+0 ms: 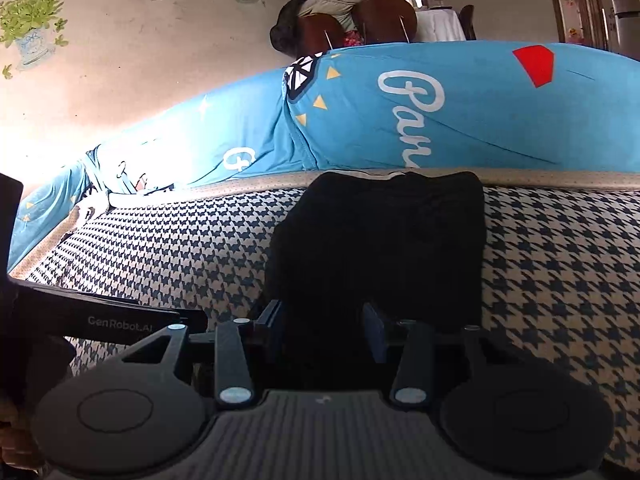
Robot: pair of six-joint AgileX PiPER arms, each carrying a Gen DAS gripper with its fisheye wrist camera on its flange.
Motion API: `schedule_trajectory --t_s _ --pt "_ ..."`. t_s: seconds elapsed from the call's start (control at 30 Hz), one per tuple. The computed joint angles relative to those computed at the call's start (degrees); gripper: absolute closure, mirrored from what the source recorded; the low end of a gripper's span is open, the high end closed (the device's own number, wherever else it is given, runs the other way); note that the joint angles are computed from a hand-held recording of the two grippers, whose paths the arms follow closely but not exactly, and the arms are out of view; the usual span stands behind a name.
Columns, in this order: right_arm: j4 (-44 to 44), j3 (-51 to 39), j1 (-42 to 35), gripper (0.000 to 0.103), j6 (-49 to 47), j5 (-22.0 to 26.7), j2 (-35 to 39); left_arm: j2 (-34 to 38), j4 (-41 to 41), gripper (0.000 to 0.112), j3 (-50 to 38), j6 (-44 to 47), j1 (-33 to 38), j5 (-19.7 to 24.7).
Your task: Fold clothes
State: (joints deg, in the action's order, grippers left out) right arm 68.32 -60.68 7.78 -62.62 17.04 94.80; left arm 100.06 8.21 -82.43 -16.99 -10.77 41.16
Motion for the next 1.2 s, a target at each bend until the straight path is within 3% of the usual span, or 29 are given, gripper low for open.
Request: schedule_trajectory --t_s 0.2,0.47,0.63,0.87,1.2 --pt "-5.0 8.2 0.3 0.059 8.5 -2.9 -8.8 -1.2 4.8 0.016 4.7 -4.3 -1.7 -2.1" --pt "-13.6 17.7 -0.4 0.057 20.6 -2.9 -19.5 -2.1 11.1 0.009 10.3 -9.8 -1.4 -6.2" --pt "-20.9 22.0 -1.3 0.054 30.8 -2.4 -24.5 -3.3 11.9 0.010 11.2 -12.0 -0.5 -5.5" --pt "-5.5 25.1 1.6 0.054 14.2 -0.4 -26.8 -7.4 6.8 0.012 13.8 -10.8 1.3 -4.7" --pt "15.1 25.0 16.7 0.055 -10.8 -3.3 -22.0 -12.8 4.1 0.012 16.7 -10.1 2.2 -3.5"
